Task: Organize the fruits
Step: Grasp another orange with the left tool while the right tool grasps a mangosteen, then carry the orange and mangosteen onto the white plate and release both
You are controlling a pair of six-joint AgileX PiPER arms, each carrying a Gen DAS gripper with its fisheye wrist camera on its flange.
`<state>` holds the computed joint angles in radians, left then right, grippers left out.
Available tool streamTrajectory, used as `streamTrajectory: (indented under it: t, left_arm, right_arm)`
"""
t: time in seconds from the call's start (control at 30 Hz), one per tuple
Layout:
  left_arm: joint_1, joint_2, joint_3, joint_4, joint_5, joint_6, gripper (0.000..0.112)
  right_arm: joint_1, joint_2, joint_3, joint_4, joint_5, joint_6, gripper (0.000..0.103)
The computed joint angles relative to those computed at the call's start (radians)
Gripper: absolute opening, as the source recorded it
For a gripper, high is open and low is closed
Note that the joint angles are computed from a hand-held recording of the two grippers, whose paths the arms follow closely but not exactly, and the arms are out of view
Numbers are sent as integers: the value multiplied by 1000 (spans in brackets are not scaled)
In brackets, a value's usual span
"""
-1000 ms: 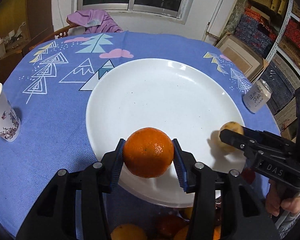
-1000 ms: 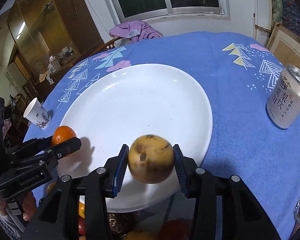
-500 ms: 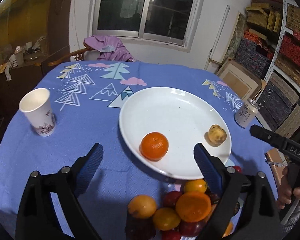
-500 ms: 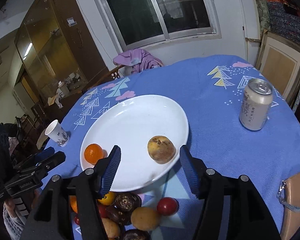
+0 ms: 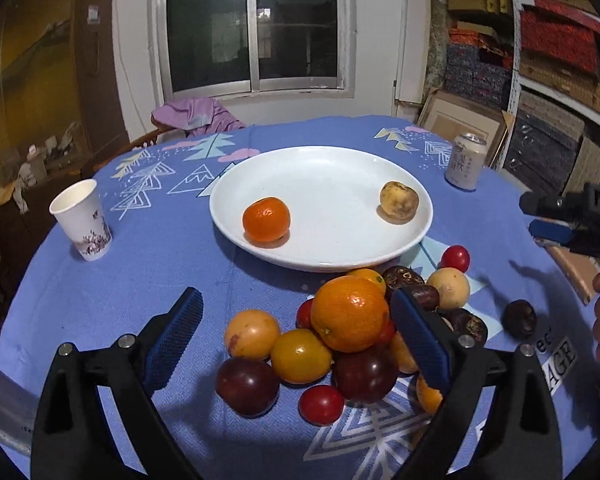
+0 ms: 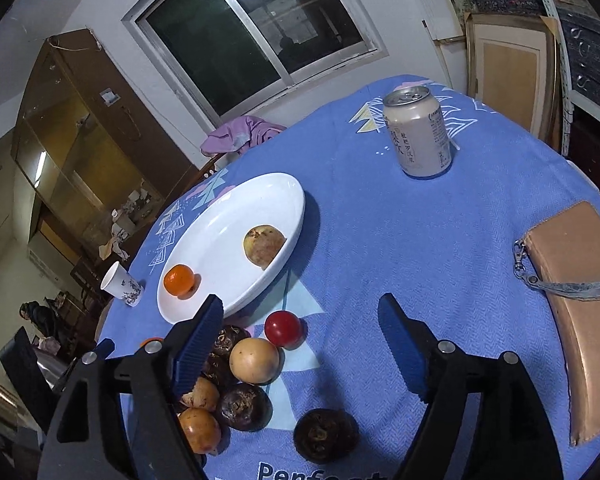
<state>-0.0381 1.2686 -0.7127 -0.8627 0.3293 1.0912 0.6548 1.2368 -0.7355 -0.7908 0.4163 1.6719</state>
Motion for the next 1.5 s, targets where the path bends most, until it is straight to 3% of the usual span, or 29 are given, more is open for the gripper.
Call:
streamTrajectory:
  t: [0.13, 0.27, 0.53, 0.7, 0.8, 0.97, 1.03, 1.13, 1.4, 1.5]
  left_arm:
    - [-21, 26, -3, -19, -7, 26, 93]
    - [1, 64, -37, -41, 64, 51, 72]
    - [34, 139, -87, -118, 183, 137, 50]
    - [-15, 136, -73, -74, 113, 112, 46]
    - [31, 148, -100, -77, 191, 92, 45]
    - [82, 117, -96, -99, 234, 109, 45]
    - [112, 94, -89, -128, 249, 135, 45]
    - [171, 62, -91, -161, 296, 156, 45]
    - [215, 54, -106, -153, 334, 132, 45]
    - [237, 62, -120, -161, 368, 135, 45]
  right_arm:
    - [-1, 23, -14, 38, -20, -33, 83]
    - [20, 34, -24, 4, 5, 3, 87]
    - [22, 47, -30, 29, 7, -15, 87]
    - [19, 53, -32, 37, 7, -19, 87]
    - [18, 50, -32, 39, 8, -33, 87]
    - [48, 43, -30, 39, 28, -48, 87]
    - [113, 11, -2, -41, 63, 29, 87]
    - [260, -2, 30, -121, 192, 114, 87]
    - [353, 122, -25, -26, 337, 3, 49]
    - [358, 157, -53, 4, 360, -50, 46]
